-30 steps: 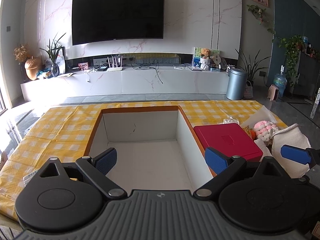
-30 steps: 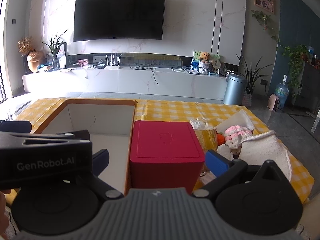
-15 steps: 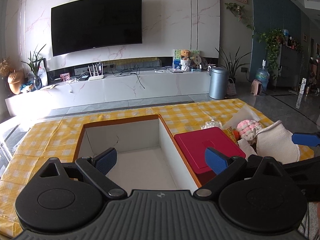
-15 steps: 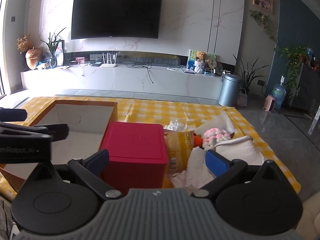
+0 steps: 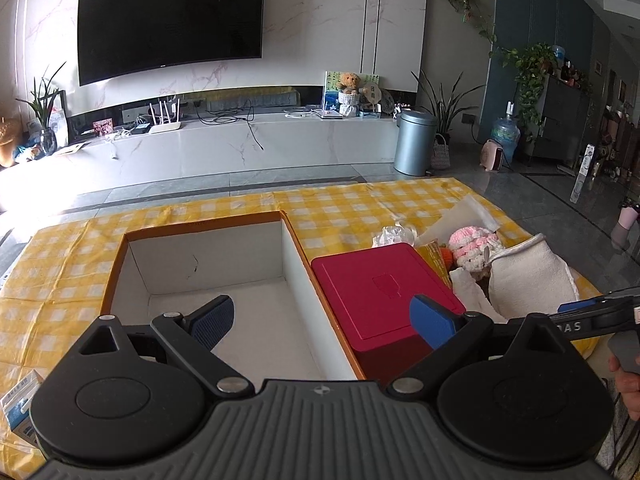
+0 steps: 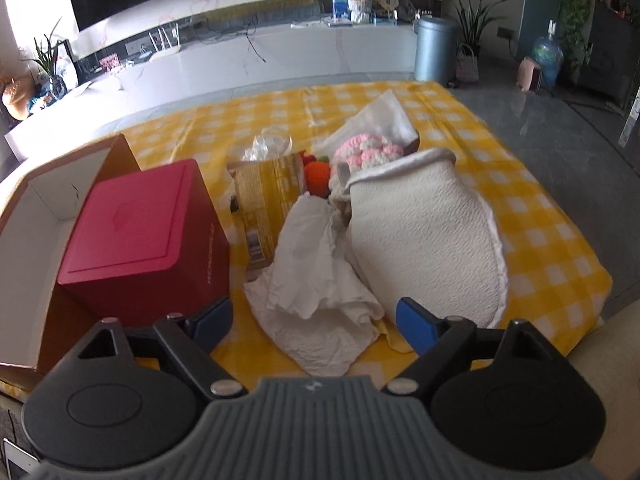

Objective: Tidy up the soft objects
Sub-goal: 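Reach the right tool to the crumpled white tissue and close on it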

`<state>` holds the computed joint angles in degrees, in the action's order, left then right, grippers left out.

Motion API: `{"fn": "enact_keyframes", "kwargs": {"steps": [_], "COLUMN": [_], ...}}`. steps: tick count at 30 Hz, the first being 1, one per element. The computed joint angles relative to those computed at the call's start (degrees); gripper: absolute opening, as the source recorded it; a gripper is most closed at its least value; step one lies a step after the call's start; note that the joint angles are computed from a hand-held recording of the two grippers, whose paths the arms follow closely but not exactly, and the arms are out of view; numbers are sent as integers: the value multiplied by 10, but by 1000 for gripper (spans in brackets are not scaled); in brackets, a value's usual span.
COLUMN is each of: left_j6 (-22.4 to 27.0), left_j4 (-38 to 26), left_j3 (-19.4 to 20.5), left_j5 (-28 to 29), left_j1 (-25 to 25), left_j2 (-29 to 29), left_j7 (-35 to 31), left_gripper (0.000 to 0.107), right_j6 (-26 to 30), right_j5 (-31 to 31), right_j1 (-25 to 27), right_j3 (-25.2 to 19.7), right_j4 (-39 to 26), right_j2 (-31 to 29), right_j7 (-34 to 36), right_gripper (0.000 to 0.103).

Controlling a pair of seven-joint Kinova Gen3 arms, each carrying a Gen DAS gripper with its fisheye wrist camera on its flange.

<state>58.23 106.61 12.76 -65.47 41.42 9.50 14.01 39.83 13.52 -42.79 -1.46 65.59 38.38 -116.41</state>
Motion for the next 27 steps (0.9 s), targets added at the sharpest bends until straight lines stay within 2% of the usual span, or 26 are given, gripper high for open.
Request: {"fn": "enact_keyframes", "kwargs": {"steps": [2,5,7,9,11,15,18,19,21,23,25,26,27], "left_j6": [2,1,-5,-5,1,-10,-13,-12,-21,-53,-63,-62,-61], "left_j4": [-5,-4,1,3,4,11,18,20,23,30,32,32,32], "left_j3": [1,-2,-4,-5,-6,-8,-6,-5,-4,-3,-6,-4,-3], "left_j5": [1,0,0,-3,-7,0,1,0,7,23,28,28,27], "left_j1": [1,4,4,4,7,2,0,-1,-7,-25,-27,-27,-27], "left_j2": [7,11,11,12,15,9,3,3,1,-11,-16,-17,-18], "left_j7": [-14,-20,-21,-28,-26,-21,-18,-18,-27,-43,-38,-35,-35], "left_gripper": [103,103,103,103,103,103,103,103,103,103,103,103,103], "right_j6": [34,64,62,57,85,169,216,228,253,283,290,286,278], "right_j5": [10,75,121,168,210,223,195,172,125,79,33,10,-8], "right_j1": [21,43,21,-26,-51,-26,-17,-4,20,34,36,36,34], "right_j3": [-36,-104,-103,-63,-47,-102,-110,-125,-144,-145,-119,-105,-92], "right_j4": [-43,-88,-87,-82,-117,-223,-303,-329,-382,-427,-435,-426,-415], "right_j2": [28,63,70,78,103,168,211,217,239,261,262,257,251], "right_j7": [40,109,156,203,249,342,376,378,358,347,371,391,403], "right_gripper": [87,90,97,98,99,100,99,96,84,83,79,73,62]}}
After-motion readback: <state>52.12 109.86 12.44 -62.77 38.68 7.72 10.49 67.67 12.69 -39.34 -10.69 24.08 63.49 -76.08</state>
